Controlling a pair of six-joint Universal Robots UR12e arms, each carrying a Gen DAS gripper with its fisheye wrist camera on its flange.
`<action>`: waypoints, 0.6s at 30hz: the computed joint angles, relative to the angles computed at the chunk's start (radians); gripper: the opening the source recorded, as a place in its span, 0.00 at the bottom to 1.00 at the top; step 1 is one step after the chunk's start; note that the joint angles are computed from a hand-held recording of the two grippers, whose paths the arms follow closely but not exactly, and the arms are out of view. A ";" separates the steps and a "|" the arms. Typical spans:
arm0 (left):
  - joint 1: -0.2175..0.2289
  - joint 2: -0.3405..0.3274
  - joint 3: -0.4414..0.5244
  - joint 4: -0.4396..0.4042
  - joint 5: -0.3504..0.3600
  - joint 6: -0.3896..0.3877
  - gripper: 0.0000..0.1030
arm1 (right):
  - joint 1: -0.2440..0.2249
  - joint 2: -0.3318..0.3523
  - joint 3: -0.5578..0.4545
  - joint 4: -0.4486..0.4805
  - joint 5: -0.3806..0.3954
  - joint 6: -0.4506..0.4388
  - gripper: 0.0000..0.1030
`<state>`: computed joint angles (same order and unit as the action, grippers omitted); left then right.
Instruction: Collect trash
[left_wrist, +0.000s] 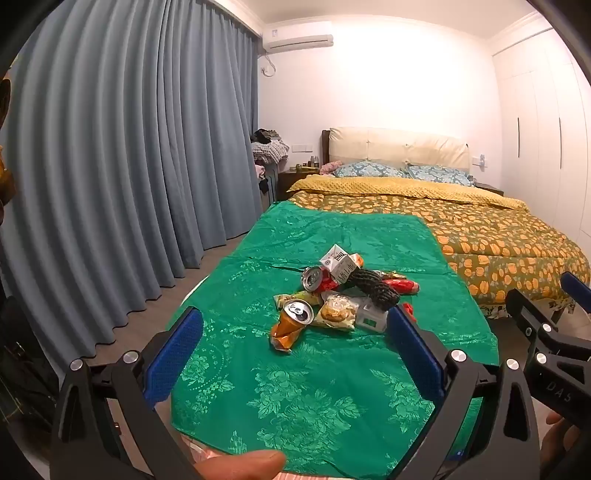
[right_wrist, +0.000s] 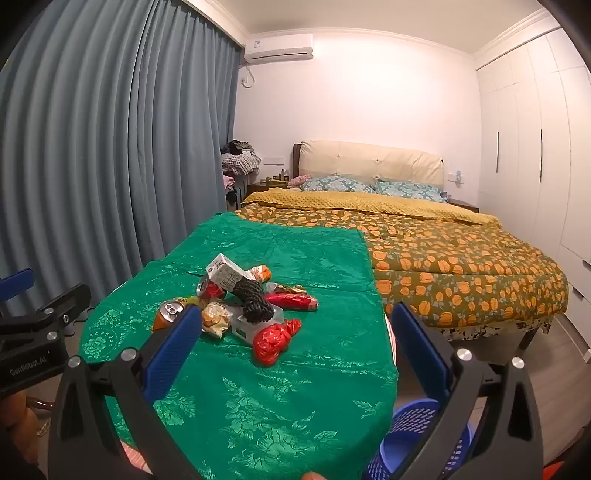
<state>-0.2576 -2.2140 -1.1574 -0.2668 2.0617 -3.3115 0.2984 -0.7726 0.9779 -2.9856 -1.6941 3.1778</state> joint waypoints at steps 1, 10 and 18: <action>0.000 0.000 0.000 0.000 0.000 0.000 0.96 | 0.000 0.000 0.000 0.000 0.000 0.002 0.96; -0.005 0.006 -0.012 0.001 0.005 -0.004 0.96 | -0.001 -0.002 0.002 0.001 -0.002 -0.002 0.96; -0.006 -0.004 0.008 -0.026 -0.005 0.001 0.96 | -0.002 -0.006 0.001 0.007 -0.003 0.003 0.96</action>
